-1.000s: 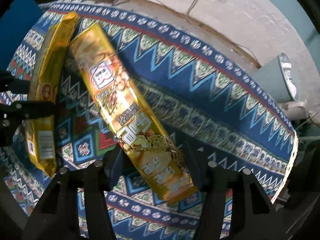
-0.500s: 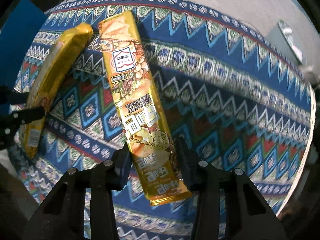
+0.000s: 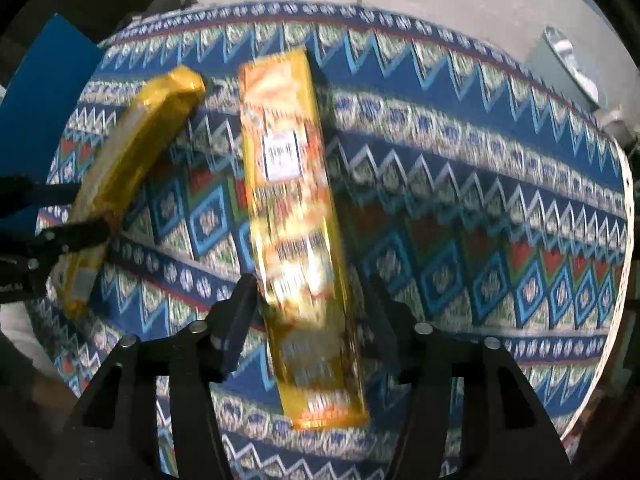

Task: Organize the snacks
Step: 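Close the left gripper on the gold stick pack while the right gripper grasps the yellow popcorn pack, then lift both stick packs and carry them over the cardboard box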

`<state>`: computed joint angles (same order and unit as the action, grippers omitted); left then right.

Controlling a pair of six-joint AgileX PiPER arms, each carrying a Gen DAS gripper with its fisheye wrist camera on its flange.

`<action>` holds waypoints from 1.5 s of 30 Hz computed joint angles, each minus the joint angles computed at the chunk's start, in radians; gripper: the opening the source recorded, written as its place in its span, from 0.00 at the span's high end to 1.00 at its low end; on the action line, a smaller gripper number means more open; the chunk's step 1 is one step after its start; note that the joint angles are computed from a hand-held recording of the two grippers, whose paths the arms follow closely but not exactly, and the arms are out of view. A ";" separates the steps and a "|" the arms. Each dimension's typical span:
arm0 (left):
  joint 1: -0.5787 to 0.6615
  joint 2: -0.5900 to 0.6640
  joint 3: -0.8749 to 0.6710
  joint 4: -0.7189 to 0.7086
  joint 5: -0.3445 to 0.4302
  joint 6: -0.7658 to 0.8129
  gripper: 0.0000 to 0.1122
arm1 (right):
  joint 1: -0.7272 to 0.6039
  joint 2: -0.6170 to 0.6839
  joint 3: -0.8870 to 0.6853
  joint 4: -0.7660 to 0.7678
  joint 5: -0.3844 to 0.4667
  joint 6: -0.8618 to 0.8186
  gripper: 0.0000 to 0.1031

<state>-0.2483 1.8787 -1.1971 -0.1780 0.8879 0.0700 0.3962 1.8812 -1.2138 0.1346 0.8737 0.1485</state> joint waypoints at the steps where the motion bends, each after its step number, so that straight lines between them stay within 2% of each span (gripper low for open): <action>1: 0.002 0.015 -0.023 -0.007 -0.002 0.000 0.38 | -0.002 0.015 -0.021 -0.003 -0.004 -0.005 0.45; 9: 0.006 0.025 -0.018 -0.020 -0.064 0.017 0.38 | 0.033 0.119 -0.127 -0.106 -0.061 0.048 0.45; 11: -0.010 0.015 -0.008 0.009 -0.079 -0.006 0.48 | 0.055 0.148 -0.162 -0.150 -0.058 0.089 0.51; 12: -0.016 0.011 -0.002 0.027 -0.087 -0.016 0.57 | 0.059 0.152 -0.167 -0.159 -0.061 0.096 0.60; 13: -0.031 0.005 -0.006 0.032 -0.080 -0.030 0.62 | 0.063 0.153 -0.171 -0.159 -0.061 0.098 0.68; 14: -0.029 0.001 0.001 0.015 -0.078 -0.016 0.67 | 0.065 0.179 -0.205 -0.165 -0.050 0.099 0.69; 18: -0.027 -0.005 0.013 0.029 -0.104 0.001 0.74 | 0.092 0.172 -0.209 -0.194 -0.024 0.128 0.71; 21: -0.035 -0.042 0.059 0.050 -0.129 -0.001 0.75 | 0.105 0.132 -0.174 -0.187 -0.019 0.145 0.71; 36: 0.049 -0.244 0.113 0.053 -0.032 0.048 0.75 | 0.123 -0.002 -0.170 -0.168 0.068 0.200 0.71; 45: 0.042 -0.362 0.123 0.093 0.006 0.046 0.75 | 0.132 -0.052 -0.216 -0.166 0.114 0.222 0.71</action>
<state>-0.2060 1.5163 -1.0743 -0.0850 0.8941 0.1161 0.5285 1.8294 -1.4295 -0.0317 0.9879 0.3704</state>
